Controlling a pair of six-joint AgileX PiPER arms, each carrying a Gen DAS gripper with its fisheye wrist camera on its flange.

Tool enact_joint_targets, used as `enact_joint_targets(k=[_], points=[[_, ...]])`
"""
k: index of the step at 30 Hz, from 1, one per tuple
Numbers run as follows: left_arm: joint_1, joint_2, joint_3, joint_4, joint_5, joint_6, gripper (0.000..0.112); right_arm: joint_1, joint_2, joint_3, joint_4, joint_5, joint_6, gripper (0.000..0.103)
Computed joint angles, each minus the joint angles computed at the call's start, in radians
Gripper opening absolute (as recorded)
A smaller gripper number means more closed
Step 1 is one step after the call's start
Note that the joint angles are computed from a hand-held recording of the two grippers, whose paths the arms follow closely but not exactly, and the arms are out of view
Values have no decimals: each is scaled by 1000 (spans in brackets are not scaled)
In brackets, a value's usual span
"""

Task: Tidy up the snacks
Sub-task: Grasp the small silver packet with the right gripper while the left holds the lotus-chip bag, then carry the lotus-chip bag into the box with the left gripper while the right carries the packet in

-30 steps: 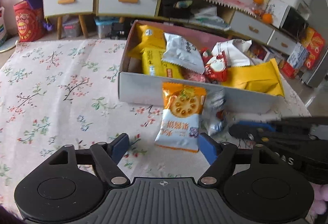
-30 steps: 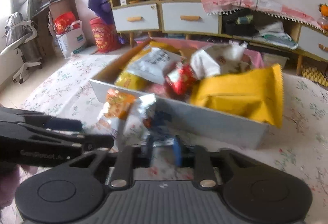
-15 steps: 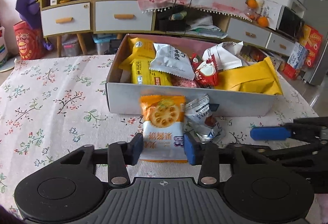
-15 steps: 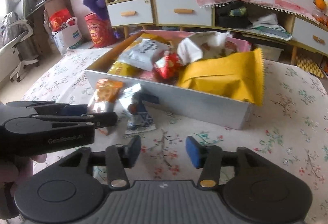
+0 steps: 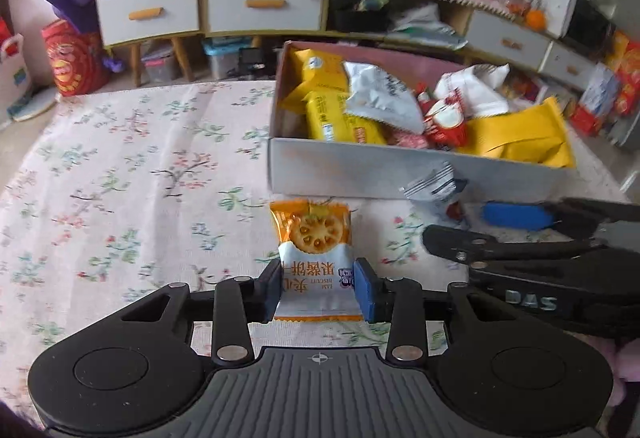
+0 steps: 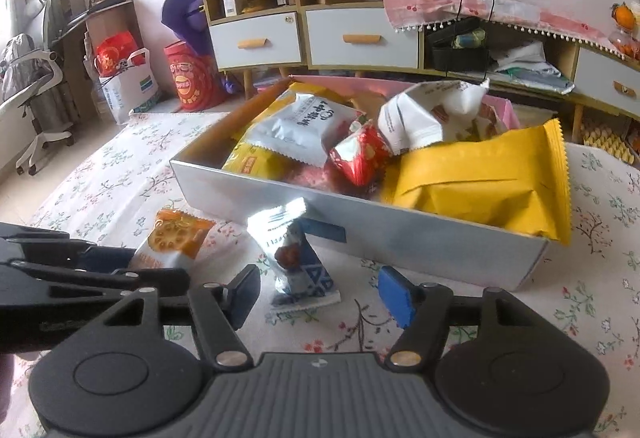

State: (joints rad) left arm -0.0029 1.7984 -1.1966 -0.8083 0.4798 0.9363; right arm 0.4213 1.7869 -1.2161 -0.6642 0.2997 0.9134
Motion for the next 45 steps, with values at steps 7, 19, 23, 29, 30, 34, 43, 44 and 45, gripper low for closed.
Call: enact_joint_targets(k=[7, 19, 23, 29, 30, 34, 43, 44, 45], points=[[22, -6, 98, -382, -3, 380, 58, -16, -31, 10, 162, -5, -188, 11], [-52, -30, 182, -608, -156, 693, 63, -57, -117, 77, 345, 59, -321, 27], [-61, -40, 190, -594, -184, 670, 54, -40, -107, 87, 249, 25, -236, 46], [-61, -45, 193, -575, -205, 650, 40, -17, -64, 67, 60, 15, -67, 45], [-64, -48, 196, -580, -214, 657, 38, -14, -58, 64, 42, 19, -52, 44], [-73, -54, 191, -500, -227, 569, 36, 0, -55, 64, -29, 33, -28, 21], [-42, -60, 147, -303, -137, 307, 36, -8, -85, 56, 136, 33, -185, 19], [-38, -63, 143, -293, -126, 292, 36, -9, -91, 55, 146, 33, -191, 19], [-31, -67, 139, -289, -112, 279, 36, -10, -97, 54, 154, 34, -195, 19]])
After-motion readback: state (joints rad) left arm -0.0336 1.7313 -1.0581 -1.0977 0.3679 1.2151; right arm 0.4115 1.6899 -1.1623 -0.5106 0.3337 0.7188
